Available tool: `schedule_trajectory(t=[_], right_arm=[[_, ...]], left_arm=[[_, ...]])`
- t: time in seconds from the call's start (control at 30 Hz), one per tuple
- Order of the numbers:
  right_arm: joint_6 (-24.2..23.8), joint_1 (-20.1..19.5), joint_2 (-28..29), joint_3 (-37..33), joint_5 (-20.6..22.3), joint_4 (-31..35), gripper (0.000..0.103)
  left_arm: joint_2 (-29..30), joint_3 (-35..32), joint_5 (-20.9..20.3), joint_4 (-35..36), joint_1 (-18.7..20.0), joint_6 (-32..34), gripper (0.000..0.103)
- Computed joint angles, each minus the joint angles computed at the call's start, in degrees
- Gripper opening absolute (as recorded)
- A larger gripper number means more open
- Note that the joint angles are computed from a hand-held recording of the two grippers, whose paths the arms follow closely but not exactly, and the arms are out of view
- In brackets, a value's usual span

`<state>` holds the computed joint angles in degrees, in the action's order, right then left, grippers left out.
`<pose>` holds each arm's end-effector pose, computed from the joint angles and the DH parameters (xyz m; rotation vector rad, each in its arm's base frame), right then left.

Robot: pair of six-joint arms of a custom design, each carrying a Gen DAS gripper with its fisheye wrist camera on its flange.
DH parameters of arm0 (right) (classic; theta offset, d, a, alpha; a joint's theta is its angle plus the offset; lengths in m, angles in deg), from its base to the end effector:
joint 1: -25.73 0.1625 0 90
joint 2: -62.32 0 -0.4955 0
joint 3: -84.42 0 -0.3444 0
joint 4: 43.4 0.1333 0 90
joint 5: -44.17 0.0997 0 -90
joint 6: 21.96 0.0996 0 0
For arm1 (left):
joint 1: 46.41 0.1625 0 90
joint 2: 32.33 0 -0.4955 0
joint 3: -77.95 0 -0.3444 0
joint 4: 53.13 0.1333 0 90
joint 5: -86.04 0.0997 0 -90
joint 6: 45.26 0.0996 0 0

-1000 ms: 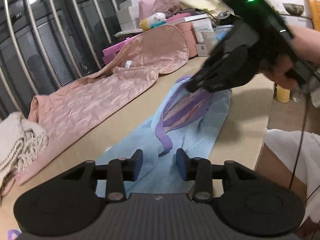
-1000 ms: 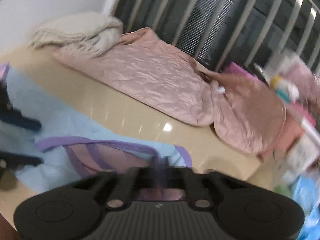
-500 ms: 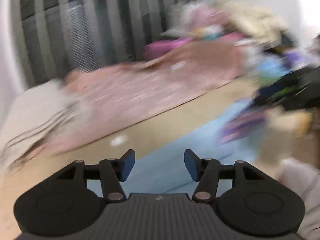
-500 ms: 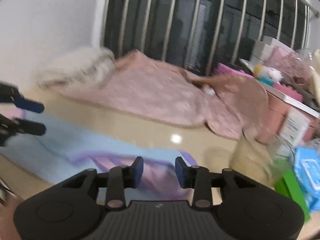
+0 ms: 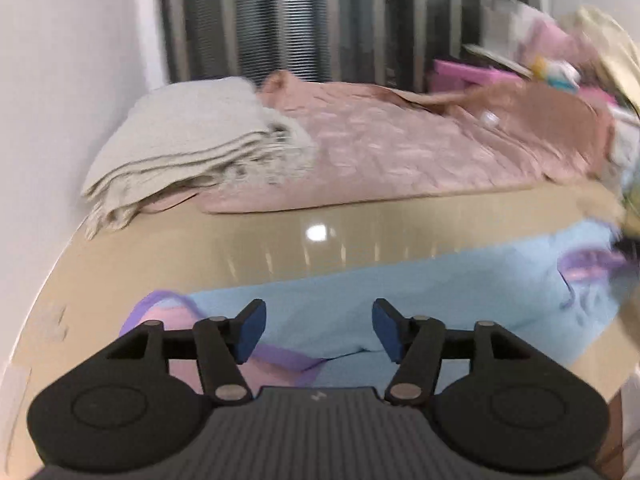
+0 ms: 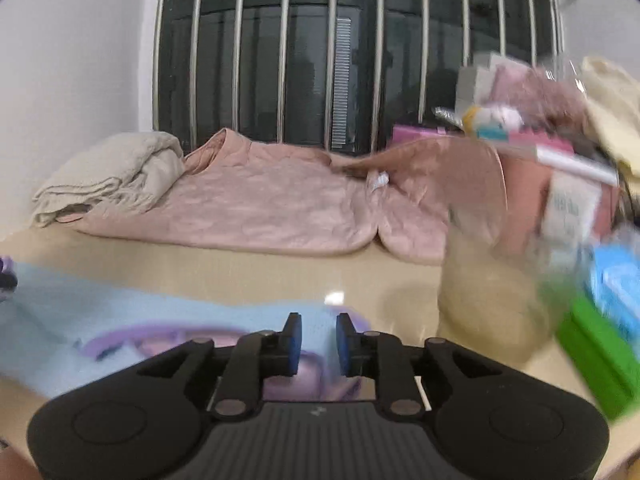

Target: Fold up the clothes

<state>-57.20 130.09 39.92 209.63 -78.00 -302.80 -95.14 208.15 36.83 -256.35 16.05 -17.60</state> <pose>0.2015 -0.4632 0.0735 0.5217 -2.0805 1.2510 -0.0471 -0.5194 0.3043 0.7347 2.1747 -0.9577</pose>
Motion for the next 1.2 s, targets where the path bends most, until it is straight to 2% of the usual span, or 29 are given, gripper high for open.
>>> schedule_trajectory(t=[0.07, 0.17, 0.27, 0.3, 0.37, 0.47, 0.5, 0.53, 0.6, 0.8, 0.87, 0.9, 1.0, 1.07, 1.13, 1.2], right_arm=[[0.71, -1.35, 1.37, 0.93, 2.09, -2.88, 0.017], [-1.18, -2.19, 3.23, 1.25, 3.83, -7.97, 0.023], [4.37, -3.94, 3.1, 4.17, 9.06, -11.6, 0.033], [5.88, -4.31, 2.98, 4.66, 9.78, -11.75, 0.042], [6.13, -4.05, 2.98, 4.01, 7.71, -9.87, 0.044], [1.9, -3.78, 5.33, 2.83, 7.01, -13.23, 0.041], [0.36, -3.75, 6.03, 2.52, 7.16, -14.24, 0.032], [-1.14, -3.81, 6.52, 2.31, 7.59, -14.81, 0.018], [-3.87, -3.78, 7.36, 1.82, 8.17, -15.64, 0.01], [-3.06, -1.63, 5.79, 1.18, 5.61, -13.13, 0.006], [-4.97, 0.46, 4.99, 0.62, 6.03, -12.58, 0.006], [-6.22, 1.76, 4.56, 0.17, 6.84, -11.58, 0.006], [-7.91, 5.83, 3.13, -2.0, 10.42, -3.25, 0.006], [-6.85, 7.77, 4.01, -4.77, 12.25, 3.86, 0.006], [-5.69, 9.2, 6.1, -8.32, 12.07, 11.22, 0.007], [-4.28, 10.16, 8.81, -12.74, 9.8, 17.38, 0.009]], left_arm=[[-0.22, -0.46, 1.36, 0.35, 0.6, -1.98, 0.061], [-1.32, -0.24, 3.66, 1.5, 0.6, -3.31, 0.061], [-3.07, 0.91, 3.84, 1.27, -0.04, -3.71, 0.061], [-3.58, 1.39, 3.8, 1.03, -0.23, -4.09, 0.061], [-3.84, 1.33, 3.96, 1.34, -0.2, -5.12, 0.061], [-3.87, 1.4, 5.06, 0.89, -0.27, -6.6, 0.061], [-3.88, 1.32, 5.4, 0.85, -0.24, -7.18, 0.061], [-3.99, 1.24, 5.77, 0.73, -0.16, -8.02, 0.061], [-4.21, 1.08, 6.52, 0.53, 0.0, -9.76, 0.061], [-5.56, 1.72, 8.06, -0.06, 0.76, -14.1, 0.061], [-5.83, 2.49, 8.27, -1.44, 0.82, -14.02, 0.063], [-6.01, 2.84, 8.29, -2.09, 0.93, -14.16, 0.064], [-6.82, 3.83, 7.93, -3.12, 1.21, -14.43, 0.065], [-7.32, 4.61, 7.51, -3.65, 1.29, -14.57, 0.065], [-7.79, 5.41, 7.36, -4.45, 1.4, -15.91, 0.066], [-8.35, 6.08, 7.0, -4.21, 1.67, -17.9, 0.067]])
